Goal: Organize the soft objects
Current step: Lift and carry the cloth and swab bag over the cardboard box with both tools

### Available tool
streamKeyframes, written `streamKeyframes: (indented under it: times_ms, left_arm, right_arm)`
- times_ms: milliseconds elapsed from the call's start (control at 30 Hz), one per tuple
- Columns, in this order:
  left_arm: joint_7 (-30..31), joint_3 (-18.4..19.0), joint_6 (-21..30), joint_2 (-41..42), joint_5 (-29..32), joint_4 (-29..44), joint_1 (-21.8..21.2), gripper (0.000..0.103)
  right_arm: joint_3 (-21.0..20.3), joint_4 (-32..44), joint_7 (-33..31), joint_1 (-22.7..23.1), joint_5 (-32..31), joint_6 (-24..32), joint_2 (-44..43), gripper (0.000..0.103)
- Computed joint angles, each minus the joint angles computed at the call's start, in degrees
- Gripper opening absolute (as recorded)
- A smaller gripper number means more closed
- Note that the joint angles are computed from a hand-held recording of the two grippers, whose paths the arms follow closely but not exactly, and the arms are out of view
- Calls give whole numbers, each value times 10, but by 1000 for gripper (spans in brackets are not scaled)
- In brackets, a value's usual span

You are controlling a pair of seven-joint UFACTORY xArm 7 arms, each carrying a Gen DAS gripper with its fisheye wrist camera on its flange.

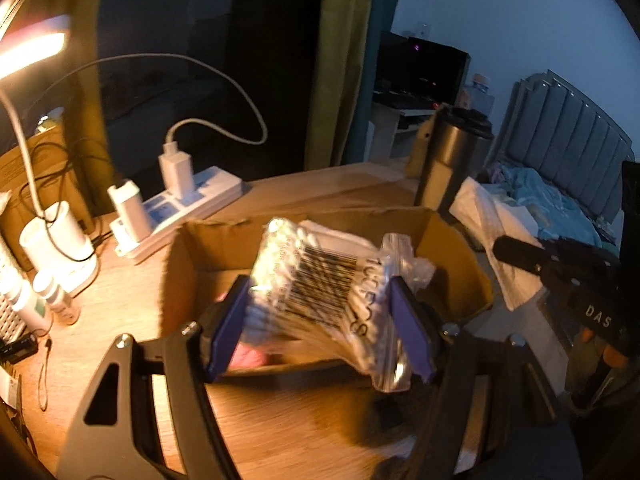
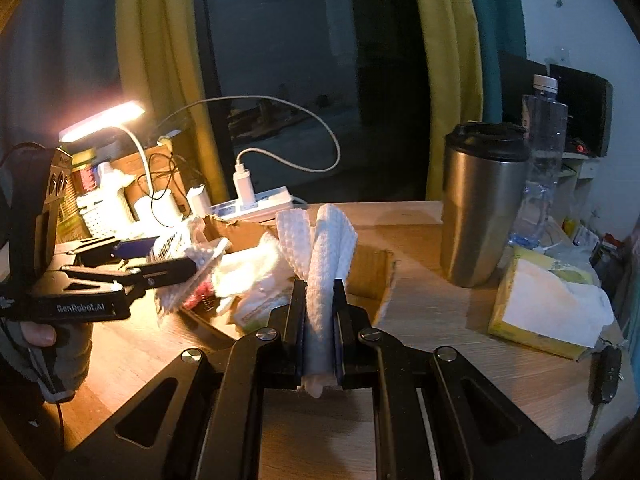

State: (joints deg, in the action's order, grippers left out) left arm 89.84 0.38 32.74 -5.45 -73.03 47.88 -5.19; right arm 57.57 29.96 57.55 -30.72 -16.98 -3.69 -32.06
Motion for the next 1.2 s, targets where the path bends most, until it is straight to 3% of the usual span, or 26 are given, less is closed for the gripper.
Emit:
streamKeyframes:
  times_ms: [667, 967, 1200]
  left_arm:
    - [-33, -49, -62, 18, -7, -4, -81, 70]
    - [-61, -56, -64, 36, 27, 6, -77, 80]
    - [-41, -34, -35, 5, 1, -3, -59, 85]
  right_arm:
    - [-123, -102, -8, 108, 44, -13, -74, 12]
    - [-125, -101, -1, 109, 42, 6, -82, 12]
    - [-116, -76, 14, 109, 22, 33, -81, 12]
